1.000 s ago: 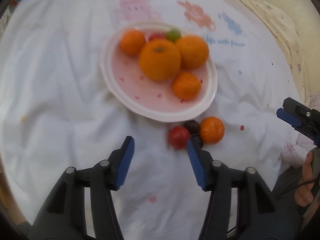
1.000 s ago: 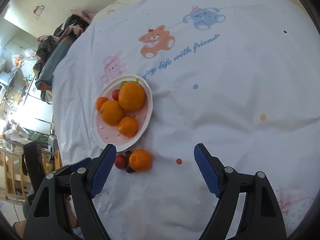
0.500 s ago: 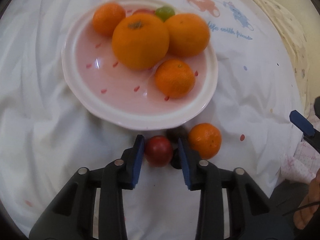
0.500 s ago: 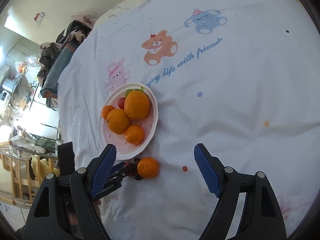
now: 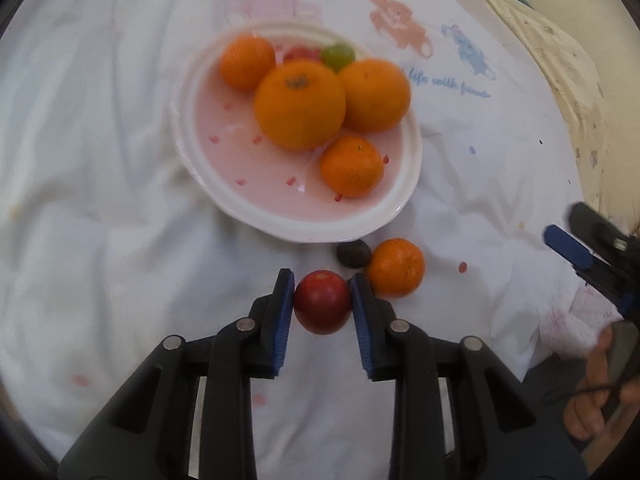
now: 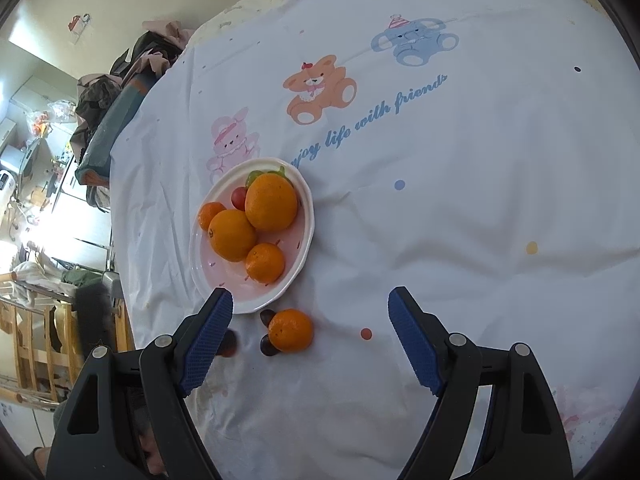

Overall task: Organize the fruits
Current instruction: 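Grasp the red tomato beside the plate with the left gripper, then grasp the last tangerine with the right gripper while the left holds the tomato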

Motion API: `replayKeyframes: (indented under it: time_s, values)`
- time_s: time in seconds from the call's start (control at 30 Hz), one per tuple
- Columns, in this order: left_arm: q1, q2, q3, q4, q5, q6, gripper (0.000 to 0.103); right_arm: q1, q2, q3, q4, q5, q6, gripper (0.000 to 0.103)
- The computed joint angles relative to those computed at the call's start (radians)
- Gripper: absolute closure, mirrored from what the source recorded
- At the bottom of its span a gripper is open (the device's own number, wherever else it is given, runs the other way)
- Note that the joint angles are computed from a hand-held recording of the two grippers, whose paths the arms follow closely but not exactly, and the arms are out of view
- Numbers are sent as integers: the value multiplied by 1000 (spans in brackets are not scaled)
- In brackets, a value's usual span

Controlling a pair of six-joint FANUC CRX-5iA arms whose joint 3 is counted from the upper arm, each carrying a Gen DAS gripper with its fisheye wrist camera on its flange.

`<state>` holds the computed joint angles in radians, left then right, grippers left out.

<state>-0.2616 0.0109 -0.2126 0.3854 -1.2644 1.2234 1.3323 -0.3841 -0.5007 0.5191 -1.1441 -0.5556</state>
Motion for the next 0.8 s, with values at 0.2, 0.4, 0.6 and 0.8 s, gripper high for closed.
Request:
replayKeyframes:
  time_s: [0.2, 0.4, 0.6, 0.8]
  values:
    - [86, -97, 8, -29, -56, -82, 78, -18, 38, 28, -50, 30, 60, 20]
    - [158, -142, -11, -60, -70, -96, 78, -96, 129, 100, -221, 86, 234, 20]
    - [161, -151, -43, -81, -37, -88, 78, -165, 232, 172, -345, 130, 414, 22]
    - [142, -160, -53, -84, 4, -97, 78, -199, 322, 238, -422, 125, 550, 35]
